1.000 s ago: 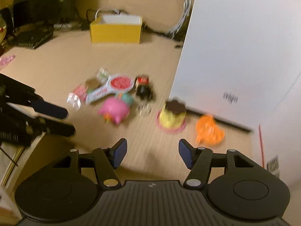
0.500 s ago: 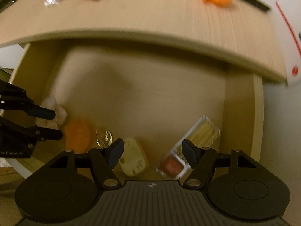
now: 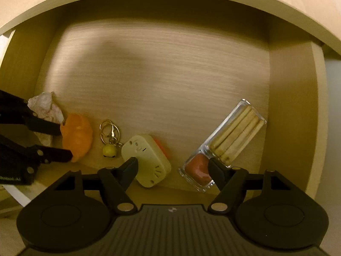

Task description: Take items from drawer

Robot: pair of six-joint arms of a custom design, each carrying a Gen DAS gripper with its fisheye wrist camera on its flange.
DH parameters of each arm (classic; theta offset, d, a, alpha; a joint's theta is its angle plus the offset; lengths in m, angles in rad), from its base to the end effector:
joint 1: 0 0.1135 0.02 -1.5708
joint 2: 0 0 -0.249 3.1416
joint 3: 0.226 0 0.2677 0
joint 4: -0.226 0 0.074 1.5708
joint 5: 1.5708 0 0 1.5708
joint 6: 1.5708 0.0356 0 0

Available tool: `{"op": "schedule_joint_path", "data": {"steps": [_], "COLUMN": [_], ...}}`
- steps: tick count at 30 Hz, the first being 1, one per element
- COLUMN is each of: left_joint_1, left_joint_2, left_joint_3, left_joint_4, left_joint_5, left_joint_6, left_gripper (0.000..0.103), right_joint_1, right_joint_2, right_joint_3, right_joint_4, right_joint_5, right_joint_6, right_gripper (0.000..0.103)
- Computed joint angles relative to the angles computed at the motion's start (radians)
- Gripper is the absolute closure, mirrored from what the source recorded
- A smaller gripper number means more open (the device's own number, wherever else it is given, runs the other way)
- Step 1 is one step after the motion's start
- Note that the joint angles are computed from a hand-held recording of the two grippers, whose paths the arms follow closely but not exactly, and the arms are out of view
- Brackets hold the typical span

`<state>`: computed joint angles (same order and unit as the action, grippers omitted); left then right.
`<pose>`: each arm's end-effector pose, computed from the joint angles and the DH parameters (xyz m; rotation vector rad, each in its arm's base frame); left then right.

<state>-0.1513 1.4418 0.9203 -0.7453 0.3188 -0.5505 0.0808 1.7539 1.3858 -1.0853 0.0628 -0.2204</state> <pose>0.2715 -0.0527 0.1796 -0.5064 2.8644 -0.5921 0.3422 0.0255 0.2116 -0.4486 2.9936 -0.1073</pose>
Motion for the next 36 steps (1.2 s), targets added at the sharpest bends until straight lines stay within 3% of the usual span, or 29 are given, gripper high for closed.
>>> {"op": "schedule_joint_path", "data": {"steps": [8,11,13,18,28,36], "left_joint_1": [0.039,0.037,0.038,0.038,0.078,0.075], "left_joint_2": [0.071,0.097,0.108,0.107,0.086,0.085], "left_joint_3": [0.022,0.044,0.051,0.037,0.018,0.015], "left_joint_4": [0.019,0.023,0.027,0.065,0.127,0.171], "left_joint_5": [0.012,0.017,0.023,0.012,-0.091,-0.25], "left_joint_6": [0.027,0.036,0.039,0.012,-0.035,-0.085], "left_gripper": [0.074,0.076,0.081,0.087,0.089,0.089], "right_joint_1": [0.025,0.04,0.066,0.104,0.145,0.167], "right_joint_2": [0.06,0.094,0.103,0.155,0.164,0.166], "right_joint_3": [0.059,0.099,0.108,0.147,0.181,0.183], "right_joint_4": [-0.03,-0.058,-0.065,-0.076,0.0,0.129], "right_joint_5": [-0.014,-0.035,-0.029,-0.005,0.001,0.02], "right_joint_6": [-0.052,-0.06,-0.06,-0.07,-0.07,-0.038], "right_gripper": [0.028,0.036,0.05,0.06,0.06,0.06]}}
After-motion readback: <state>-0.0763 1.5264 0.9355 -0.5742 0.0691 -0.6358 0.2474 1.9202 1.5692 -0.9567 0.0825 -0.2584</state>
